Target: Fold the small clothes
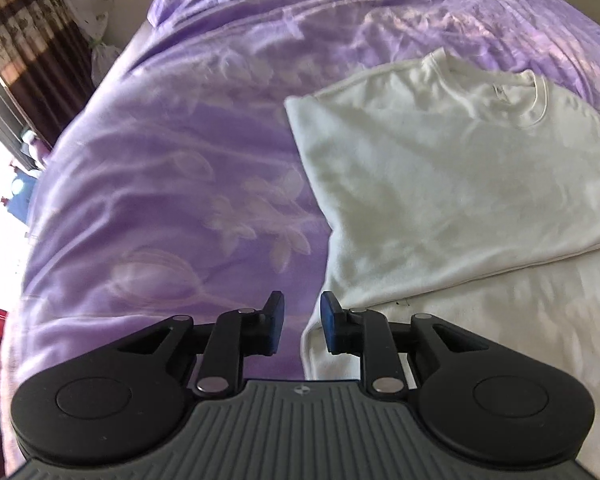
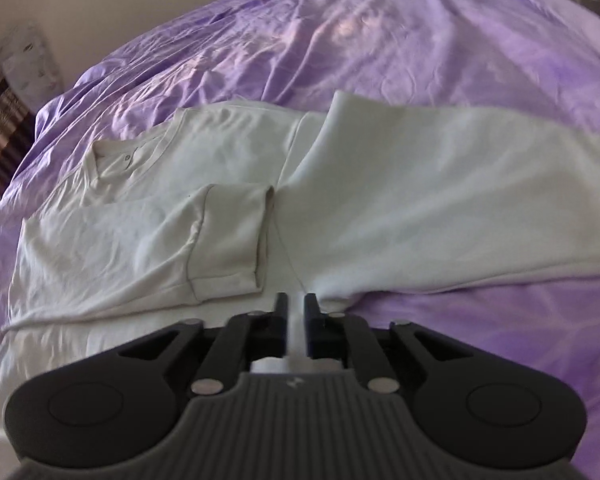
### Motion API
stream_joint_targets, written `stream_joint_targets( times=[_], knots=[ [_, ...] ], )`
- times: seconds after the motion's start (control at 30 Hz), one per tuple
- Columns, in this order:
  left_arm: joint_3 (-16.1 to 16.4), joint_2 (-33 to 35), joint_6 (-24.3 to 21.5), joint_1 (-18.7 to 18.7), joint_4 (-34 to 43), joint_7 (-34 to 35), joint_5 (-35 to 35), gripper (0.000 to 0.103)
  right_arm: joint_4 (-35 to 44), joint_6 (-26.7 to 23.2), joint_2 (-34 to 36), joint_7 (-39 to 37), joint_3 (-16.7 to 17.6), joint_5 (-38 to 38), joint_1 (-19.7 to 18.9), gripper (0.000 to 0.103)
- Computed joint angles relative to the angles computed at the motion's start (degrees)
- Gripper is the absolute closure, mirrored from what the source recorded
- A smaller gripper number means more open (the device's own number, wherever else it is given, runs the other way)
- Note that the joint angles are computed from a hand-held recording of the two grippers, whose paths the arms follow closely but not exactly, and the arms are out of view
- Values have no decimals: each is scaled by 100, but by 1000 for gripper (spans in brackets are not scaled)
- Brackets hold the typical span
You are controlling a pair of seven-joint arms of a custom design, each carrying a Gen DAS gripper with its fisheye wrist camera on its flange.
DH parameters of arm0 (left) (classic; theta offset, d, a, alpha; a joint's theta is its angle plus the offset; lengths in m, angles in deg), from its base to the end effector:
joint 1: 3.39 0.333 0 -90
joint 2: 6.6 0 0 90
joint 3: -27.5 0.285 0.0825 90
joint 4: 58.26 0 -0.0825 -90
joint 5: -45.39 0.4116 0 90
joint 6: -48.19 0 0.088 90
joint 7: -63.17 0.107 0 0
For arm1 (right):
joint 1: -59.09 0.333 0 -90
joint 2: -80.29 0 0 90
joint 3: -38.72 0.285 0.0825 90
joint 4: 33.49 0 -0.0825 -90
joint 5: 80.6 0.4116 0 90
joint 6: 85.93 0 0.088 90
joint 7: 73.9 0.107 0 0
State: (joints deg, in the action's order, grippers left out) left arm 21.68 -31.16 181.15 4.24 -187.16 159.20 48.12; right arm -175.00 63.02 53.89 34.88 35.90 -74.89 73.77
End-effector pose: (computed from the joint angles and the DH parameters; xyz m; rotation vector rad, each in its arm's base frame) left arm 0.5046 0.0122 0.5516 -1.8046 1.9925 -0.3593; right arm 0.4778 0.0974 0.4847 -1.6335 1.9819 -0.2733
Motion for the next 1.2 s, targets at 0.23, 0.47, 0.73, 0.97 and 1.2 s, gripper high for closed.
stream_joint_targets(
  times=[0.23, 0.47, 0.73, 0.97, 1.2],
  knots=[
    [-118, -337, -111, 71, 11, 49, 315, 60, 13, -628, -382, -87, -53, -567, -458, 77],
    [-207, -323, -155, 145, 4, -387, 500, 57, 208, -1356, -372, -353, -255, -907, -924, 77],
    [-297, -171, -151, 224, -80, -788, 822, 57, 317, -1299, -256, 501, -608, -735, -1759, 64],
    [-303, 73, -307, 161, 9, -1125, 1051, 57, 671, -1424, 289, 1189, -547, -1256, -2362, 64],
    [-307, 346, -226, 74, 38, -1383, 1199, 57, 579, -1584, 222, 1720, -660, -1761, -2767, 51]
  ],
)
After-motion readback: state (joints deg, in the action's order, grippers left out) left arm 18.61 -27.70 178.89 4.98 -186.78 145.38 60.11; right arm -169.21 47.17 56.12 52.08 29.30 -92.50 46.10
